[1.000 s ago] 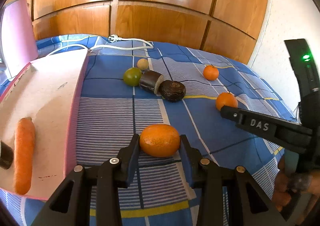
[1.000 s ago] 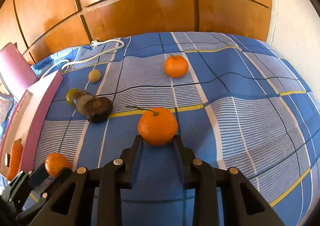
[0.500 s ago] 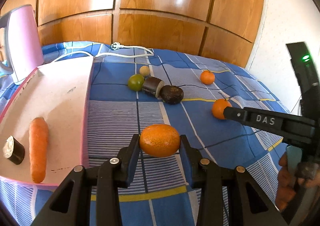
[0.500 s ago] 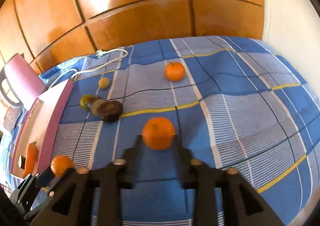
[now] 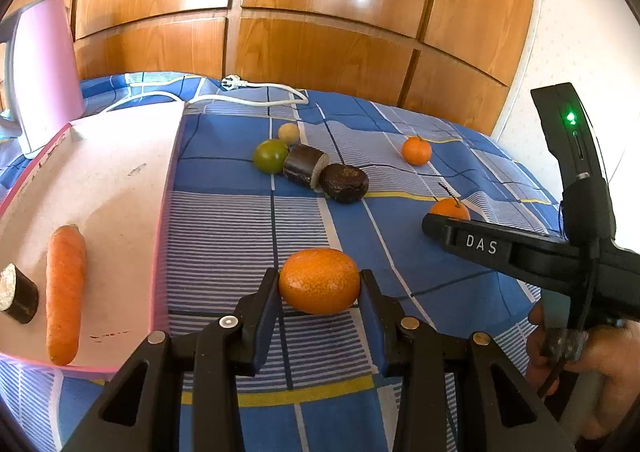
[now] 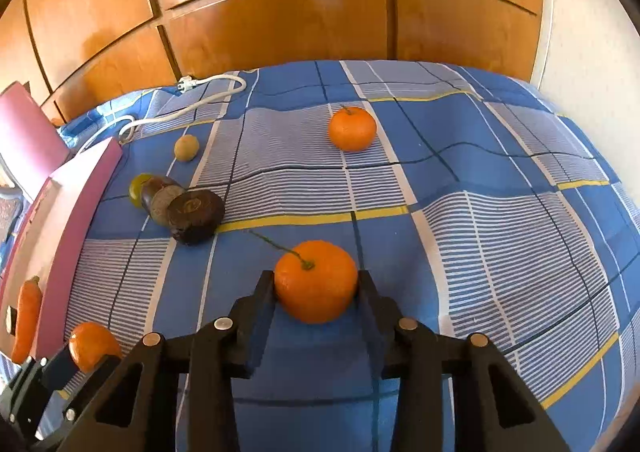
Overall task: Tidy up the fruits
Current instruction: 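Carry both mandarins over the pink tray and open both tools to release them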
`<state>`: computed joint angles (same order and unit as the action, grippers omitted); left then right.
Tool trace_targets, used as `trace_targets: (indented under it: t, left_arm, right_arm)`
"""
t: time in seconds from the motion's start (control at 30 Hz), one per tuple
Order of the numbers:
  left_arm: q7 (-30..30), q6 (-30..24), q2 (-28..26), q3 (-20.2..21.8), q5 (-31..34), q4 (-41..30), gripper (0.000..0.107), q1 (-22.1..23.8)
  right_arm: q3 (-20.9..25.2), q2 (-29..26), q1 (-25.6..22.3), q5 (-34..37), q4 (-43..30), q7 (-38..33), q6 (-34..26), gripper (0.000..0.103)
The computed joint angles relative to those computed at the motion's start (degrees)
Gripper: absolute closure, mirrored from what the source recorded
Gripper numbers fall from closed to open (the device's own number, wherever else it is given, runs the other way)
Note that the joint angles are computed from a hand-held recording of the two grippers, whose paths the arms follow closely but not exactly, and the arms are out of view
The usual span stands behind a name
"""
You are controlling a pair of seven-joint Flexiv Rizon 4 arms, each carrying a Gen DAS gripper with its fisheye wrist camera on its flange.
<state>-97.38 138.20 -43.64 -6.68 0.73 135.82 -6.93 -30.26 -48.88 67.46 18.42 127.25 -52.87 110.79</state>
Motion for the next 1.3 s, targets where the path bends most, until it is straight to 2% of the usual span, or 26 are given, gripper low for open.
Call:
trace_targets:
  t: [0.17, 0.33, 0.67, 0.83, 1.03, 1.17, 1.3]
  left_arm:
    - [0.47, 1.42, 0.83, 0.58, -0.42, 0.76, 0.068, -0.85]
    - [-0.11, 3.09, 1.84, 0.63, 0.01, 2.52, 0.068, -0.65]
    - [-1.39, 9.96, 5.31, 2.67, -1.27, 8.07, 0.068, -1.05]
    - [-3.79, 12.11, 7.31, 3.87, -2.82, 11.21, 0.068, 1.05]
    - [-6.45, 10.75, 10.23, 5.91, -5.51, 13.67, 0.068, 4.24]
    - [-7.91, 9.10, 11.37, 6.94, -5.08, 14.23, 0.068, 7.35]
    - [-7.61, 6.61, 12.41, 8.09, -5.68, 14.02, 0.067, 9.15]
  right_arm:
    - [1.36, 1.62, -0.71, -0.12, 0.98, -0.42, 0.72, 0.065]
    - [1.52, 2.87, 0.79, 1.72, 2.22, -1.45, 2.58, 0.065]
    - [5.60, 6.04, 2.15, 5.11, 2.51, -5.24, 6.04, 0.065]
    - [7.57, 7.58, 2.61, 5.80, 1.51, -8.10, 6.62, 0.065]
    - [10.64, 8.88, 1.43, 4.52, -1.74, -11.70, 6.11, 0.065]
    - [12.65, 9.03, 0.29, 2.43, -4.37, -13.40, 4.93, 0.065]
    - [15.47, 9.00, -2.14, -0.56, -7.52, -13.90, 3.58, 0.065]
